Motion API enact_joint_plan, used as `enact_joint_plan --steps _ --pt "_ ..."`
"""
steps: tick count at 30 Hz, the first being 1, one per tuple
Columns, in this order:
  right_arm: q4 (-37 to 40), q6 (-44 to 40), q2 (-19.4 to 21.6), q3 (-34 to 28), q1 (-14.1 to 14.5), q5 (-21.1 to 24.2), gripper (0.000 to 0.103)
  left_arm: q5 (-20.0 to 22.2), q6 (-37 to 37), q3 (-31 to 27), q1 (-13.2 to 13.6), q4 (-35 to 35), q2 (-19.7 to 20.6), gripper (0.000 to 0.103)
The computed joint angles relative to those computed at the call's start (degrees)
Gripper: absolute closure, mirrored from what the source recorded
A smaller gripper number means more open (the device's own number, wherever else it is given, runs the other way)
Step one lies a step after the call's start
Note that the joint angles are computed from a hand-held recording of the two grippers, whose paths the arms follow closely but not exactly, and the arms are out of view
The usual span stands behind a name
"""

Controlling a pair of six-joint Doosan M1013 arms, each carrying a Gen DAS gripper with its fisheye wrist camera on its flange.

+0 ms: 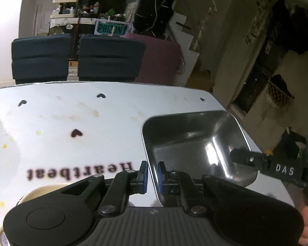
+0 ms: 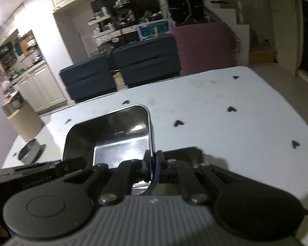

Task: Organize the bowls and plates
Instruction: 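Lift the second steel dish with both grippers and carry it over the first dish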

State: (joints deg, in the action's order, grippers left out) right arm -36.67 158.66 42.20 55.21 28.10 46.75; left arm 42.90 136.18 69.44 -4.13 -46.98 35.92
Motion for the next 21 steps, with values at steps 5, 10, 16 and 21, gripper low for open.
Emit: enact_joint_plan --steps 5,10,16,21 --pt "-0.3 0.2 0.0 0.3 -0.1 1.9 0.098 1.0 -1.2 -1.0 -0.9 1.7 1.1 0.093" --pt "-0.5 0.1 0.0 0.4 0.0 4.1 0.097 2.4 -2.3 -2.4 -1.8 4.3 2.3 0.093" --pt "-0.3 -2.0 0.5 -0.1 -0.1 7.1 0.096 3.2 -4.1 -3.8 -2.9 8.5 3.6 0.092" --pt "1.0 -4.4 1.2 -1.0 -0.3 8.9 0.096 4.0 -4.5 -4.4 -3.3 10.6 4.3 0.091"
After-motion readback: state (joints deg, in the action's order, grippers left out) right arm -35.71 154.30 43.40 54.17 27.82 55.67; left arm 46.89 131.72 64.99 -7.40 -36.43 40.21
